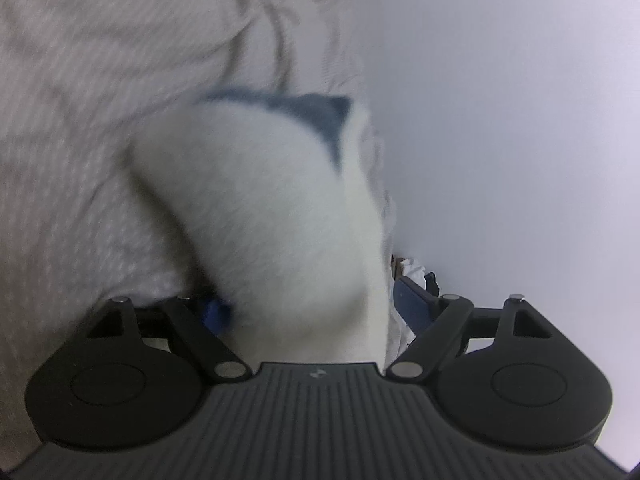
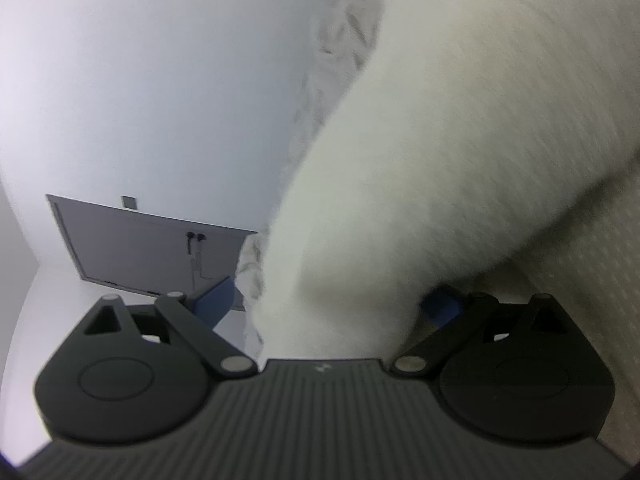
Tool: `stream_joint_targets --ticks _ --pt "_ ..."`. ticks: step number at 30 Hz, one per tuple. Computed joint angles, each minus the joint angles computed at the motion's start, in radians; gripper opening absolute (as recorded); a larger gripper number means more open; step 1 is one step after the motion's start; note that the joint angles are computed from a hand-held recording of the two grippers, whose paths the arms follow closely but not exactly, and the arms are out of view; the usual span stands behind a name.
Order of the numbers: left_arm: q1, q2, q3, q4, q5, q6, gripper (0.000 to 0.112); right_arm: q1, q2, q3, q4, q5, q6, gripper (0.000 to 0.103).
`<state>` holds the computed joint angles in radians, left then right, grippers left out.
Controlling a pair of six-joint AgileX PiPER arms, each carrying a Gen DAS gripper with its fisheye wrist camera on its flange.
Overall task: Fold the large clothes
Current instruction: 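Grasp the folded sweater bundle with both grippers and lift it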
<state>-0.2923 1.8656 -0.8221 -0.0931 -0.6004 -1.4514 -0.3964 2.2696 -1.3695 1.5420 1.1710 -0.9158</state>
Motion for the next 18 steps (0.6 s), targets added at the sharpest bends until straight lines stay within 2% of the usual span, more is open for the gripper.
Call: stream_joint_targets --ticks 2,8,11,14,16,18 --pt "-0.015 -0.008 0.003 -0.019 -0.021 0.040 0.085 0.008 0.010 -0.009 -0.009 -0.027 0.025 0.100" --pt "0.003 -0.015 0.004 0.041 -0.071 0.061 0.085 0.009 0.020 -0.026 0.003 -0.056 0.053 0.098" --pt "0.023 0.037 0.017 0.051 -0.147 -0.002 0.085 0.012 0.017 -0.028 0.009 -0.077 0.049 0.098" --pt "0.038 0.088 -0.005 0.034 -0.140 -0.055 0.085 0.015 0.009 -0.015 0.017 -0.111 0.041 0.097" --pt "0.046 0.117 -0.012 0.022 -0.166 -0.079 0.085 0.020 0.007 -0.011 0.033 -0.127 0.042 0.097" --pt "0.067 0.138 -0.045 0.042 -0.145 -0.097 0.076 0.018 0.005 -0.007 0.056 -0.146 0.032 0.095"
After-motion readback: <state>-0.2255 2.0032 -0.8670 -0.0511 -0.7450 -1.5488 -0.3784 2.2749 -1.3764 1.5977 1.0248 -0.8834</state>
